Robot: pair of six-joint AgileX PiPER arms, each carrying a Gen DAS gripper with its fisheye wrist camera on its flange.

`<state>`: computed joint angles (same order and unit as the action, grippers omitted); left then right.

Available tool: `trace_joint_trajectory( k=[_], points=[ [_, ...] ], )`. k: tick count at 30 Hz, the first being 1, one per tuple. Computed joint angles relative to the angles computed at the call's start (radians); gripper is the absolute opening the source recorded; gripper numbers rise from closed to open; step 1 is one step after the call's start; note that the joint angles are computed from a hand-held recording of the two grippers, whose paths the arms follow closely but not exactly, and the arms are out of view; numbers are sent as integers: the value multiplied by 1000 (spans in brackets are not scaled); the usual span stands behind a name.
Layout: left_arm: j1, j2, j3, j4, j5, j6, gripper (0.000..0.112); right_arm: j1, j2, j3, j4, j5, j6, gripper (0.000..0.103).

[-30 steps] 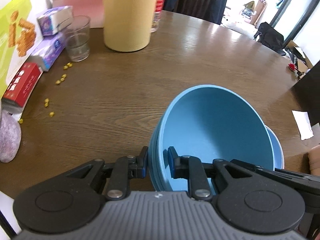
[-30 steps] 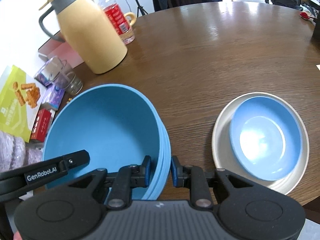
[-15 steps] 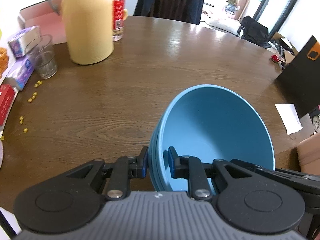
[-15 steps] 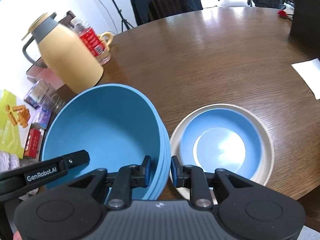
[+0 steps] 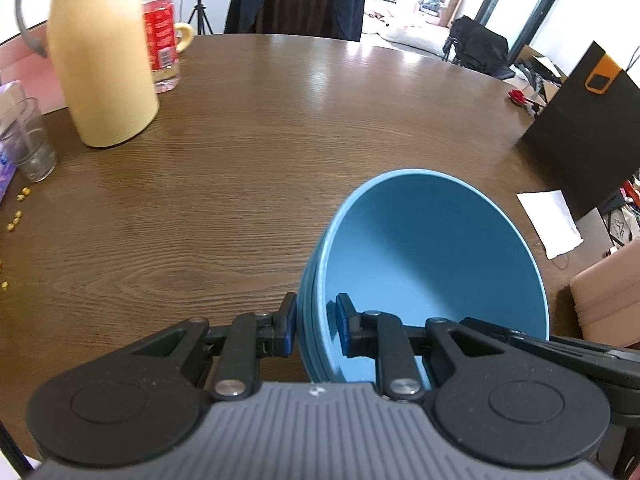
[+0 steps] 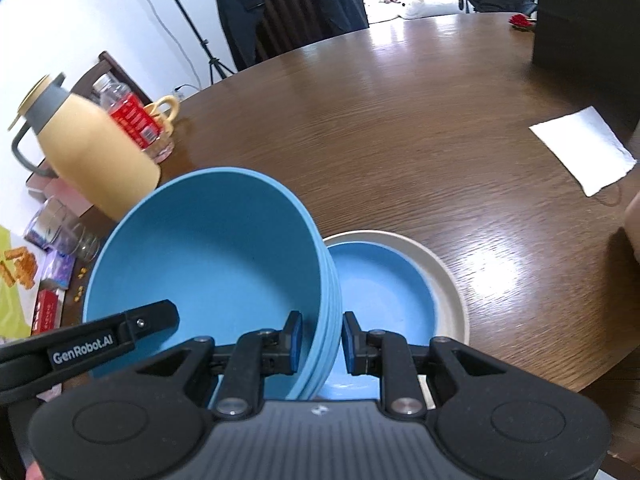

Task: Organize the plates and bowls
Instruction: 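Lower the blue bowl stack onto the blue plate on the cream plate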

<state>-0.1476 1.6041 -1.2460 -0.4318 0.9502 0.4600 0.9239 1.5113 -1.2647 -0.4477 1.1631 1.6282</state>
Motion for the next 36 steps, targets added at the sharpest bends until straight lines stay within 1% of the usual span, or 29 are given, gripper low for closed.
trace_joint_trajectory(
  k=[7, 17, 26, 36],
  points=[
    [-90, 12, 3, 33, -33, -69, 21, -36, -79, 106, 12, -25, 4, 20],
    [-157, 42, 18, 65, -73, -125, 21, -98, -135, 216, 44, -95, -26, 20],
    [-189, 77, 16, 98, -100, -167, 21, -153, -141, 277, 84, -173, -76, 20],
    [-209, 91, 32, 114, -132, -184, 21, -189, -131, 310, 104, -221, -128, 21]
  ],
)
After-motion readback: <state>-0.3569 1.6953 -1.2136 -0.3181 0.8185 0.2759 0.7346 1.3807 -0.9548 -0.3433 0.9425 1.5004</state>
